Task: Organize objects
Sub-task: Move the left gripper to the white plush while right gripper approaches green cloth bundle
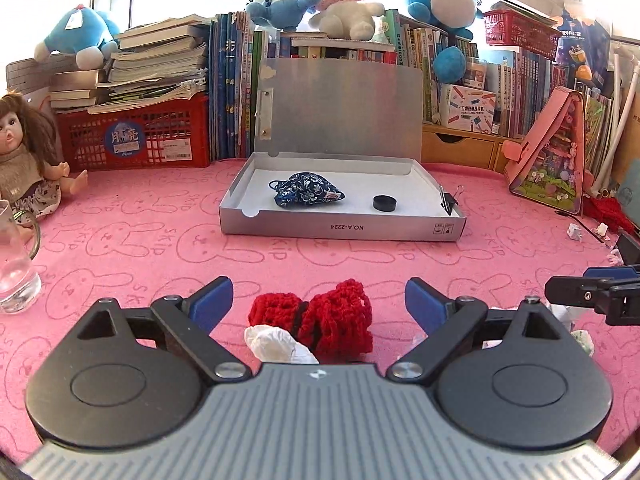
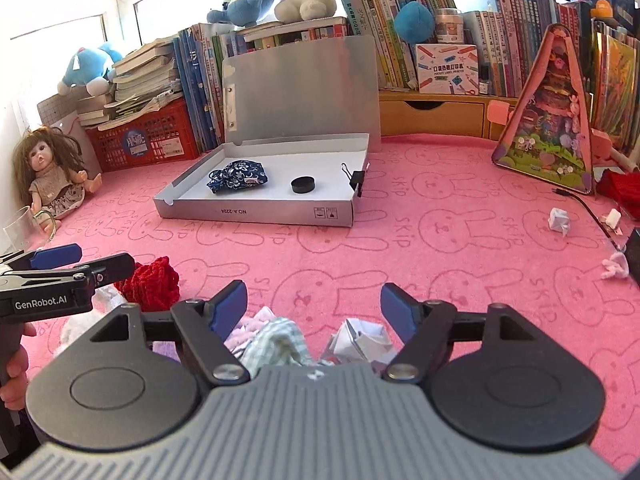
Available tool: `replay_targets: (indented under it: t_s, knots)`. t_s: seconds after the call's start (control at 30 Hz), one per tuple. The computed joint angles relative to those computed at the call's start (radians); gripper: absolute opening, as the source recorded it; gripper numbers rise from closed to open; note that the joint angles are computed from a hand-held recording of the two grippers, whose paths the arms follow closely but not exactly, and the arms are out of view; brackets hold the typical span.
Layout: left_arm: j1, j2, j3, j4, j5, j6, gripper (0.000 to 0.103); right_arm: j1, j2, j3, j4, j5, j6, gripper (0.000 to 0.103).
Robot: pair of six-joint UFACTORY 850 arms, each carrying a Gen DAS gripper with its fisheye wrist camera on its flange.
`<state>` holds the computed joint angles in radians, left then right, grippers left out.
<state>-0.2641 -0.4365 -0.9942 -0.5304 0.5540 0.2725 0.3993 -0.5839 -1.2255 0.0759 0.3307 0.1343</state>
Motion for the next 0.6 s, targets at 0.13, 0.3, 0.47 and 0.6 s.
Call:
replay_targets:
  t_s: [0.13,0.3,0.47,0.6]
  knots:
    - [-0.026,0.01,0.052,-0.062,0.079,0.063,0.098,0.012,0.014,0.058,0.11,0.073,-0.045,0.089]
    - [-0.048,0.011,0.098,-0.1,0.151,0.08,0.098,0.028,0.021,0.099,0.198,0.108,-0.104,0.09]
    - [-0.063,0.0,0.119,-0.123,0.187,0.091,0.098,0.043,0.016,0.112,0.206,0.093,-0.147,0.09]
    - [-0.069,-0.014,0.121,-0.15,0.192,0.118,0.098,0.062,0.007,0.108,0.27,0.106,-0.237,0.089]
